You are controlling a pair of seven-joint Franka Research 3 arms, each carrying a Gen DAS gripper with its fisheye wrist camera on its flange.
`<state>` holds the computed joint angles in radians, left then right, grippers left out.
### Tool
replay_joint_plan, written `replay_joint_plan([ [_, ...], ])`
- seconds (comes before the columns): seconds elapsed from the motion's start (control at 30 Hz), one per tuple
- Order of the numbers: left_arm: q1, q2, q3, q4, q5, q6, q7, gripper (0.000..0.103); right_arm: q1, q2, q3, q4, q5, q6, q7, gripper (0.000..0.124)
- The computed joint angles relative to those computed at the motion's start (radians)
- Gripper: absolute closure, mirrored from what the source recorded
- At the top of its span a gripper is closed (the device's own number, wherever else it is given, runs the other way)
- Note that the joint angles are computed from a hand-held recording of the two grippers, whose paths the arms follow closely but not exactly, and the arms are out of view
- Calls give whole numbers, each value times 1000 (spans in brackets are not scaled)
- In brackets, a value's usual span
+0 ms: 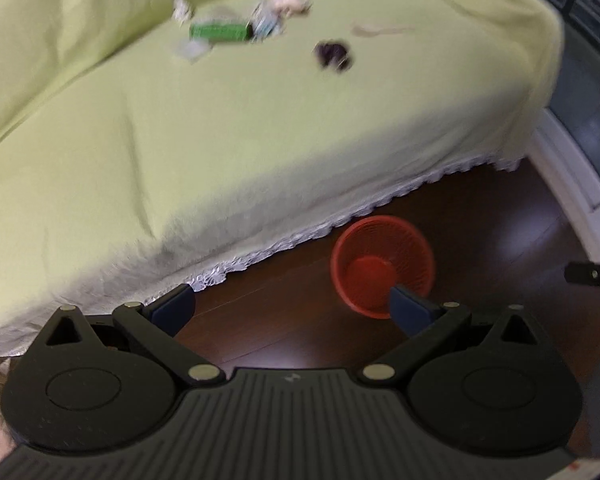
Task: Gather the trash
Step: 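Grasp the rim of the red mesh basket with the right gripper and lift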
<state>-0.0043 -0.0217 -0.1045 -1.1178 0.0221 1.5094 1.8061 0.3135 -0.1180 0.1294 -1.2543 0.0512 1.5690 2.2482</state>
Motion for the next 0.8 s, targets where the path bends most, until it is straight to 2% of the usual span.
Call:
replay_joint_plan([
  [0.1,20,-70,23,-262,-4,175,-17,2,-4,-76,4,-262,23,156,56,60],
  [0.2,32,-88,42,-421,-21,314,16,2,-6,-137,19,-513,47,366,68,66],
  [0.37,47,-64,47,-566,4,472,33,2,2,-114,38,-699,58,520,102,71],
  [0.6,69,21,42,-598,39,590,65,2,15,-25,29,-831,44,672,174,78],
  [0.8,76,60,32,-589,40,590,82,2,25,30,9,-872,81,724,283,85],
])
